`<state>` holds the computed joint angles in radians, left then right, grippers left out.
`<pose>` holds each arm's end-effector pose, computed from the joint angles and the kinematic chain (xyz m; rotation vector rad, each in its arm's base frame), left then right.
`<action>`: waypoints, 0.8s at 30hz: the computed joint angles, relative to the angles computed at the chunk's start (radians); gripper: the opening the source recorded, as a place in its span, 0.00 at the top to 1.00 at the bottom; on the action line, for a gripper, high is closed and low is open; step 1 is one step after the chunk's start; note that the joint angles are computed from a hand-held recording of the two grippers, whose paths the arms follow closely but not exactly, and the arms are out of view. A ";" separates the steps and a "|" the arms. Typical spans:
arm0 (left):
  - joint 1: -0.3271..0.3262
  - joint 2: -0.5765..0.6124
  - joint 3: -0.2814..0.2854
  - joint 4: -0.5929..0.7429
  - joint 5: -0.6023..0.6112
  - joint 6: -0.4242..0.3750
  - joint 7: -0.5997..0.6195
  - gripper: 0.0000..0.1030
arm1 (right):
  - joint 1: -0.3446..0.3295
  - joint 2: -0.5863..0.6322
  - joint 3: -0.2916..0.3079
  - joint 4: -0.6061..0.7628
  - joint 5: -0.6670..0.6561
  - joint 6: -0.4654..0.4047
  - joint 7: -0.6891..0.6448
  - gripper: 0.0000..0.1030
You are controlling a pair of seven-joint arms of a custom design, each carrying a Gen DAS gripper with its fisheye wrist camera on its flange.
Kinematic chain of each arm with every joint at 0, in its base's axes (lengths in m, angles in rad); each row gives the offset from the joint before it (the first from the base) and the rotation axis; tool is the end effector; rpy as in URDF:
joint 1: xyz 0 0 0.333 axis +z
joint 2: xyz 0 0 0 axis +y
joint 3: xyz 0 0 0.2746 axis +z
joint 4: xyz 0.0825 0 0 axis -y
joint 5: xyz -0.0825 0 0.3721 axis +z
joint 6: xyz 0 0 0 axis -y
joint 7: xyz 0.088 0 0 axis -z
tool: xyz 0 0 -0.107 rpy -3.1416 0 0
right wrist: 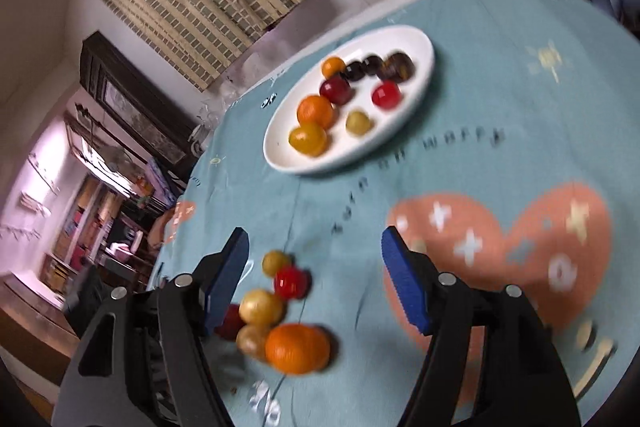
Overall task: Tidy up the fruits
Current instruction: 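Grasp the large red plum with the left tool while the right tool grasps a red cherry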
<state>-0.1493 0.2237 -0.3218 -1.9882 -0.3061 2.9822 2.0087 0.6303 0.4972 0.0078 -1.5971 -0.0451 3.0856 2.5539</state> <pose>0.5699 -0.2550 0.4132 -1.2273 2.2981 -0.9727 0.5644 0.4219 0.4354 -1.2724 1.7333 0.0039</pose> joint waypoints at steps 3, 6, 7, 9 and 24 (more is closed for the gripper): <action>-0.060 0.016 0.067 0.019 0.127 -0.034 -0.095 0.18 | 0.011 -0.012 -0.010 -0.025 0.006 0.016 0.017 0.33; -0.090 0.051 0.113 0.071 0.230 -0.116 -0.210 0.18 | 0.010 -0.008 -0.011 -0.021 0.007 0.011 0.022 0.26; -0.064 0.063 0.092 0.090 0.200 -0.143 -0.198 0.16 | 0.006 -0.005 -0.007 -0.016 0.008 0.008 0.021 0.24; -0.036 0.068 0.072 0.095 0.163 -0.136 -0.194 0.12 | -0.007 -0.002 0.007 -0.011 0.013 0.003 0.010 0.23; 0.005 0.106 0.069 0.132 0.138 -0.072 -0.285 0.22 | 0.005 0.008 -0.001 0.018 -0.013 -0.029 0.000 0.23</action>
<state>-0.1439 0.3294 -0.2524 -1.8562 -0.1677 2.9104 1.7239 0.6349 0.5054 0.0066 -1.5794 -0.0578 3.0565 2.5535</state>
